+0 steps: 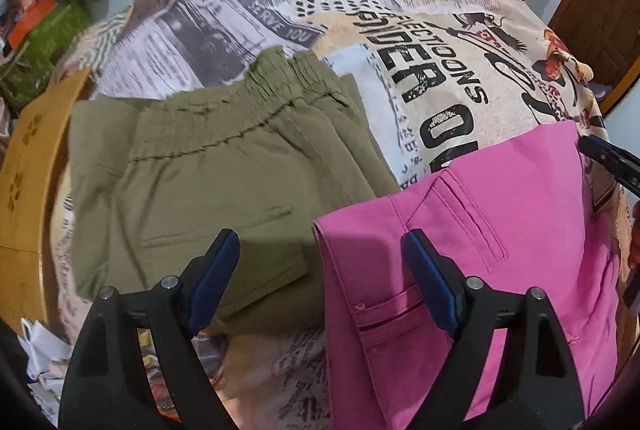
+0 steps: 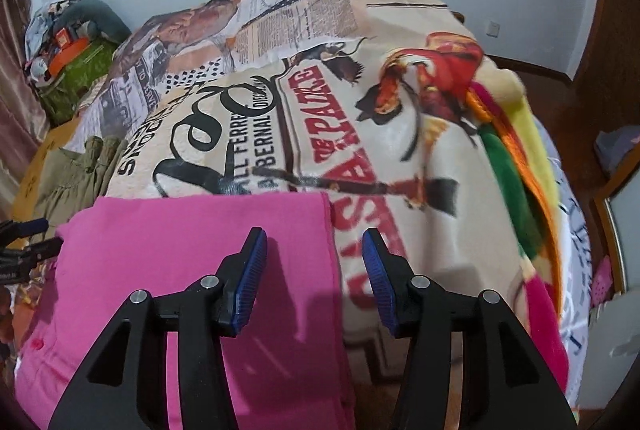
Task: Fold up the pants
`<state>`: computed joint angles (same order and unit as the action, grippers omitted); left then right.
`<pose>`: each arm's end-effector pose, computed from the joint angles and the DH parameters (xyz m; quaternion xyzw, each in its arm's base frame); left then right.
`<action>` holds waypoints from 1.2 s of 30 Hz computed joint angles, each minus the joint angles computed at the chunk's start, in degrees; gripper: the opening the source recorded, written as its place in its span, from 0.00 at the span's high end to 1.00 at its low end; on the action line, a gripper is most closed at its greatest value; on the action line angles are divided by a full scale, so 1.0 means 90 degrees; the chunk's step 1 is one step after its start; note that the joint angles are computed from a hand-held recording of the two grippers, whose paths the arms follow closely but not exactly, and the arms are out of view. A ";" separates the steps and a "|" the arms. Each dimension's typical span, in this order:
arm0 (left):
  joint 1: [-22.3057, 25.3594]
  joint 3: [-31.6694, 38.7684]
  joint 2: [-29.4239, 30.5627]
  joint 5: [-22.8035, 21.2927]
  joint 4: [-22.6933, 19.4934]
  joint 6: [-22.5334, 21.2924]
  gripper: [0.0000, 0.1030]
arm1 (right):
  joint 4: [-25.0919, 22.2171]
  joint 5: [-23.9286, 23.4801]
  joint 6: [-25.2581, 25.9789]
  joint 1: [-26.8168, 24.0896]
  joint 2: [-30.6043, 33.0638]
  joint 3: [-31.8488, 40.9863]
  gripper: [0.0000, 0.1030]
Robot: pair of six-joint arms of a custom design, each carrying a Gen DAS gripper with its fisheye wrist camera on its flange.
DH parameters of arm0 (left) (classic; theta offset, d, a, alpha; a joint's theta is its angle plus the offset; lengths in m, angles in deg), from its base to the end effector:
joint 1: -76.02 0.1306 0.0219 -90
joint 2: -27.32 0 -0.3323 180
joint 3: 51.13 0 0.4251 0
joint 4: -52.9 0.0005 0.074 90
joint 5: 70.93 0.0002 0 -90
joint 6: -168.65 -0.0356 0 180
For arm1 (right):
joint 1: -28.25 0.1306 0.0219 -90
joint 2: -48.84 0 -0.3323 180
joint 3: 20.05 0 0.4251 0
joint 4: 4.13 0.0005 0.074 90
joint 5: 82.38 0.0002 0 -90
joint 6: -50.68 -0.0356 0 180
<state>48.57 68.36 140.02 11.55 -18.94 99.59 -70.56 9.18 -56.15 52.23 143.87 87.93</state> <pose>0.5505 -0.2813 0.3882 0.0412 0.9735 -0.0299 0.2229 0.4852 0.2142 0.4687 -0.0550 0.9480 0.0971 0.2981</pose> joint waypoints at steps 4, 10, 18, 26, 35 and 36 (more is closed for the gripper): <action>0.0100 0.0012 0.0093 0.0537 0.0090 0.0143 0.25 | 0.0087 -0.0212 -0.0078 -0.0013 0.0149 0.0050 0.56; 0.0054 0.0209 0.0204 0.0957 0.0061 0.0139 0.63 | 0.0218 -0.0524 -0.0308 0.0008 0.0138 0.0021 0.83; -0.0139 0.0544 0.0194 0.0210 -0.0210 -0.0060 0.85 | 0.0227 -0.0092 0.0054 0.0228 0.0011 0.0083 0.95; -0.0290 0.0802 -0.0238 -0.0549 -0.0142 -0.0167 0.86 | 0.0355 0.0030 0.0048 0.0199 -0.0302 0.0451 0.95; -0.0527 0.1033 -0.0620 -0.1089 -0.0268 -0.0176 0.86 | 0.0284 0.0225 0.0005 0.0512 -0.0771 0.0762 0.96; -0.0563 0.0968 -0.0691 -0.1111 -0.0279 -0.0181 0.86 | 0.0226 0.0272 0.0044 0.0577 -0.0867 0.0732 0.96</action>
